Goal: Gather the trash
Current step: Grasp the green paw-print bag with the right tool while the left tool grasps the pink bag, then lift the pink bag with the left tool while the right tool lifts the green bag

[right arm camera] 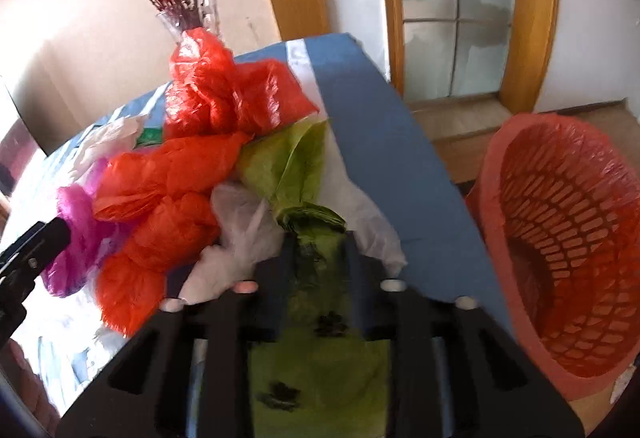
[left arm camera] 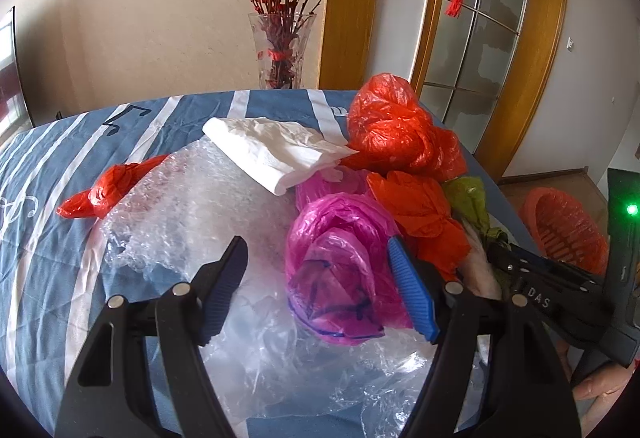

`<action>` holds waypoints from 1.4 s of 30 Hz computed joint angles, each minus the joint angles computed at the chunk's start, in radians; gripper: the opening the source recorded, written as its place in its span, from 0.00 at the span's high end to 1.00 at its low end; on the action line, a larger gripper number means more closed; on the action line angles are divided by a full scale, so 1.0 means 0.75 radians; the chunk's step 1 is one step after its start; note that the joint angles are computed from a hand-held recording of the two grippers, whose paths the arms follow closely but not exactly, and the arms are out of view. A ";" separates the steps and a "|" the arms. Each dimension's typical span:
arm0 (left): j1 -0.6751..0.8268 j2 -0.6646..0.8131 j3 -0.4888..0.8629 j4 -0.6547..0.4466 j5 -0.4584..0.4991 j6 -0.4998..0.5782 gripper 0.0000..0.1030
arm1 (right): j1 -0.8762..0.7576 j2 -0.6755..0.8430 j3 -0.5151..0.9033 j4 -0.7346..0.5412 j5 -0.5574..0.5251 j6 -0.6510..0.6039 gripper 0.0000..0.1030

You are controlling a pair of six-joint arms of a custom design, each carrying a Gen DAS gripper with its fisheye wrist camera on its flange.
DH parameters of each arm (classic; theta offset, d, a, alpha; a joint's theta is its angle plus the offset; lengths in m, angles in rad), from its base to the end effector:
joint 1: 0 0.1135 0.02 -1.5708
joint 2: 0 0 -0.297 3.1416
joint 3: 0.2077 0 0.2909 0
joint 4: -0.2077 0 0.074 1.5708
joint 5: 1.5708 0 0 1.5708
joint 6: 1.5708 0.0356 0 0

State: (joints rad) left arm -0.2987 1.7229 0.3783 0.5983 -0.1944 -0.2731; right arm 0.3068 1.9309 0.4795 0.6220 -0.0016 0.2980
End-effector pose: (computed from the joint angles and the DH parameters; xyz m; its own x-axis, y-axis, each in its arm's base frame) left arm 0.2575 -0.0721 0.0692 -0.6661 -0.0718 -0.7424 -0.0275 0.9970 -0.0717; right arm 0.2785 0.0883 0.0351 -0.7611 0.0669 -0.6452 -0.0832 0.9764 0.1994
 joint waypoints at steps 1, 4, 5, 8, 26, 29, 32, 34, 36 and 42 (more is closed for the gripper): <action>-0.002 0.002 -0.001 0.003 0.001 0.002 0.31 | -0.007 -0.018 -0.019 0.013 -0.014 -0.003 0.84; 0.001 0.010 0.000 0.007 0.009 0.007 0.31 | -0.029 -0.085 -0.087 0.061 -0.042 0.005 0.85; 0.002 0.015 0.002 0.007 0.013 0.007 0.31 | -0.038 -0.113 -0.114 0.081 -0.045 0.005 0.85; 0.006 0.026 0.005 0.011 0.028 -0.002 0.33 | -0.063 -0.177 -0.172 0.116 -0.064 0.008 0.85; 0.030 -0.109 -0.079 0.022 0.128 0.002 0.81 | -0.071 -0.366 -0.292 0.115 -0.084 -0.007 0.85; 0.013 -0.158 -0.103 0.022 0.102 0.014 0.85 | -0.078 -0.408 -0.310 0.105 -0.091 -0.011 0.85; 0.008 -0.219 -0.136 0.015 0.108 -0.001 0.86 | -0.085 -0.435 -0.324 0.098 -0.097 -0.011 0.85; 0.003 -0.288 -0.169 0.013 0.111 0.002 0.86 | -0.095 -0.465 -0.342 0.097 -0.103 -0.020 0.85; -0.019 -0.360 -0.192 -0.012 0.100 -0.008 0.86 | -0.109 -0.497 -0.358 0.094 -0.115 -0.026 0.85; -0.054 -0.638 -0.233 -0.142 0.055 -0.011 0.86 | -0.138 -0.582 -0.392 0.070 -0.139 -0.033 0.85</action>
State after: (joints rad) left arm -0.3392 1.2446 0.2035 0.4915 -0.1533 -0.2813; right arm 0.2034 1.4941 0.1854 0.6748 -0.1055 0.2731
